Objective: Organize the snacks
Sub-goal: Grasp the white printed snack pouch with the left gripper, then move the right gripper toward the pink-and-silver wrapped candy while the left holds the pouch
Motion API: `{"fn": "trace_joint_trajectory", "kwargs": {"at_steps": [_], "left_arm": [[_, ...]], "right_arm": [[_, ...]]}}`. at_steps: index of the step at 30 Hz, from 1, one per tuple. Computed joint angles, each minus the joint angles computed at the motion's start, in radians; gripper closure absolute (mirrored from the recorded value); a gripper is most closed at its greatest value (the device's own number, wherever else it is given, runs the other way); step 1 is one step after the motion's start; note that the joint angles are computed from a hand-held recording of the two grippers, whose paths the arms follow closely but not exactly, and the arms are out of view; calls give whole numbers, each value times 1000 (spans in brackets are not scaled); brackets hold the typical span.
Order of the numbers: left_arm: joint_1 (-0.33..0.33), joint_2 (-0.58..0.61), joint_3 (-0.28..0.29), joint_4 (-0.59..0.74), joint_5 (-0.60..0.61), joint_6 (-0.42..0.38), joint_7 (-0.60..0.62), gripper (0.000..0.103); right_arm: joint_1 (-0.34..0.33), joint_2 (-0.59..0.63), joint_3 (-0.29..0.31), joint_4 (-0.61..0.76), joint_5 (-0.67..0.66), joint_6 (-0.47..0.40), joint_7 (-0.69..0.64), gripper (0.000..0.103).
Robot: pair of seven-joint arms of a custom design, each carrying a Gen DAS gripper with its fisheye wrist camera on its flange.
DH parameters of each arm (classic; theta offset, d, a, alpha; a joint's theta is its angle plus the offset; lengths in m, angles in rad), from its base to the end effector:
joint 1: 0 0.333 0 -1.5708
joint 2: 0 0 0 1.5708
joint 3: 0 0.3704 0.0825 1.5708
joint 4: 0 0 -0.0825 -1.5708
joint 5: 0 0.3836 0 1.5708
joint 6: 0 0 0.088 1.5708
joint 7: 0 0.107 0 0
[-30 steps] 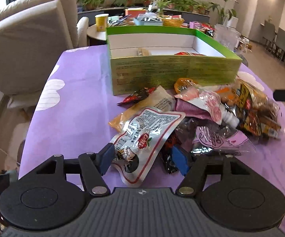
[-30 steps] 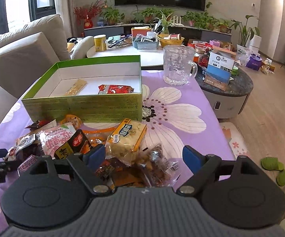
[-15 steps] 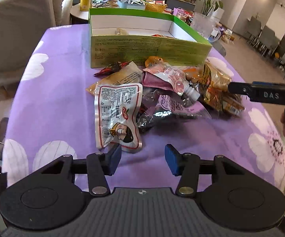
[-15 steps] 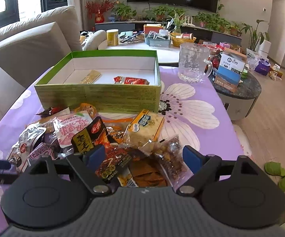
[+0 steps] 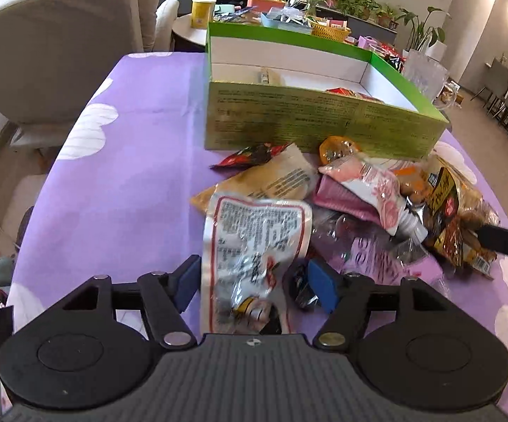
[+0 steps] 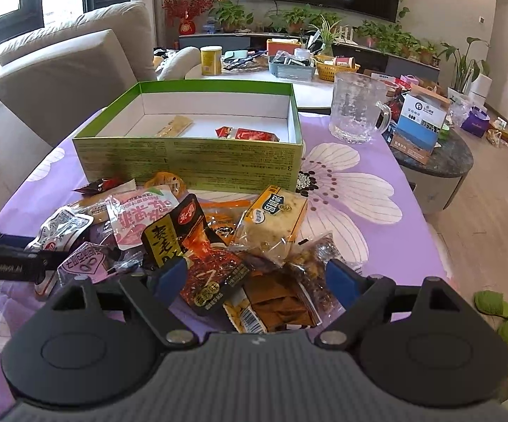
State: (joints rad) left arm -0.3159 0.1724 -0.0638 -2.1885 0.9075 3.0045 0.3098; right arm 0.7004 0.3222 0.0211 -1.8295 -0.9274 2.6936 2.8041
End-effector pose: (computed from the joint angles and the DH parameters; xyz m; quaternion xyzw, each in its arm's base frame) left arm 0.5257 -0.2697 0.4177 -0.6715 0.6566 -0.2929 0.1796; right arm 0.4978 0.4710 0.4596 -0.7252 0.5754 -0.2406 0.2916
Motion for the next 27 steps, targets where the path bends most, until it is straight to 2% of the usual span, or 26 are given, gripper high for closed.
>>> {"fn": "trace_joint_trajectory", "kwargs": {"at_steps": [4,7,10,13,15,17,19,21,27], "left_arm": [[-21,7,25,13,107,9,-65,42],[-9,-9,30,-15,131,62,-127,43],[-27,-37,56,-23,280,54,-285,43],[-1,-64,29,-36,328,28,-336,43],[25,-79,7,-47,329,27,-345,43],[48,-94,-14,-55,344,19,-363,43],[71,-105,-37,-61,350,9,-371,43],[91,-114,-56,-65,347,3,-368,43],[121,-125,-87,-76,338,-3,-360,43]], "right_arm": [[-3,3,-1,-2,-15,53,-12,41],[-20,5,3,-16,-5,165,-52,41],[-23,15,3,-23,31,268,-137,41],[-7,36,-8,-7,48,326,-226,41],[-19,58,16,11,96,351,-321,41],[-68,89,83,32,176,376,-447,41],[-166,131,213,61,281,383,-600,41],[-228,178,306,105,359,349,-703,41],[-260,233,374,156,496,266,-840,41]]}}
